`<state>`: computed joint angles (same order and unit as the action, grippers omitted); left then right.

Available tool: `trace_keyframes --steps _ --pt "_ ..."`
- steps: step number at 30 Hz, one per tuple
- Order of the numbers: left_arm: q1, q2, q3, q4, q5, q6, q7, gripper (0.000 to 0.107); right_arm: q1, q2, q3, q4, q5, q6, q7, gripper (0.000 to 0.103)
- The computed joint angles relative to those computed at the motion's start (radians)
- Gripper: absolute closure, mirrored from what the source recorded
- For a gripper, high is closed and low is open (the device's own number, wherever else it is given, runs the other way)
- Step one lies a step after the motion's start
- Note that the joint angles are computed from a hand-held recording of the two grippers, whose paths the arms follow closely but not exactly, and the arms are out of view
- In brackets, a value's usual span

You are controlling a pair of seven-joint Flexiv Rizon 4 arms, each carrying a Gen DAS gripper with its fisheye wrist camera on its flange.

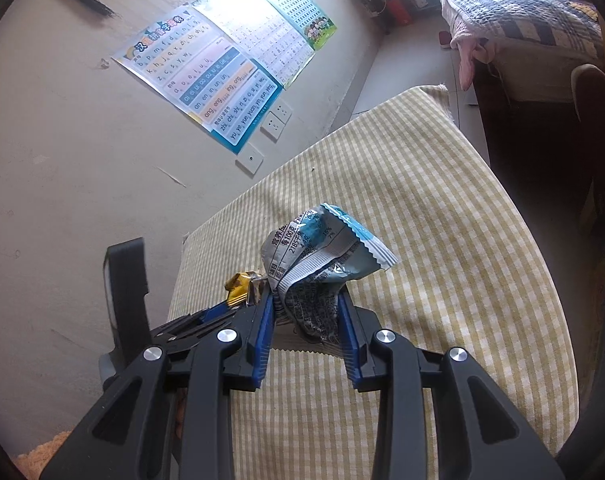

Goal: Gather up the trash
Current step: 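Grasp the yellow wrapper with the left tool while the right tool grasps the blue-white wrapper, then carry the yellow wrapper and blue-white wrapper toward the red bin with both tools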

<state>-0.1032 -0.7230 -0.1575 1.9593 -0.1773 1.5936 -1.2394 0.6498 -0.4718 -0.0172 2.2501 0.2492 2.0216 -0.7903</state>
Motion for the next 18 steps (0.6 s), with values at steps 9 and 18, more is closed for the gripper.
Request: trace_keyframes --steps 9,18 --pt "0.178 0.125 -0.151 0.192 0.049 0.168 -0.026 0.077 0.100 0.003 -0.089 -0.011 0.015 -0.060 -0.041 0.073" --pt "0.290 0.229 -0.163 0.310 0.156 0.268 -0.135 0.077 0.268 0.001 -0.242 -0.016 -0.011 -0.132 -0.062 0.072"
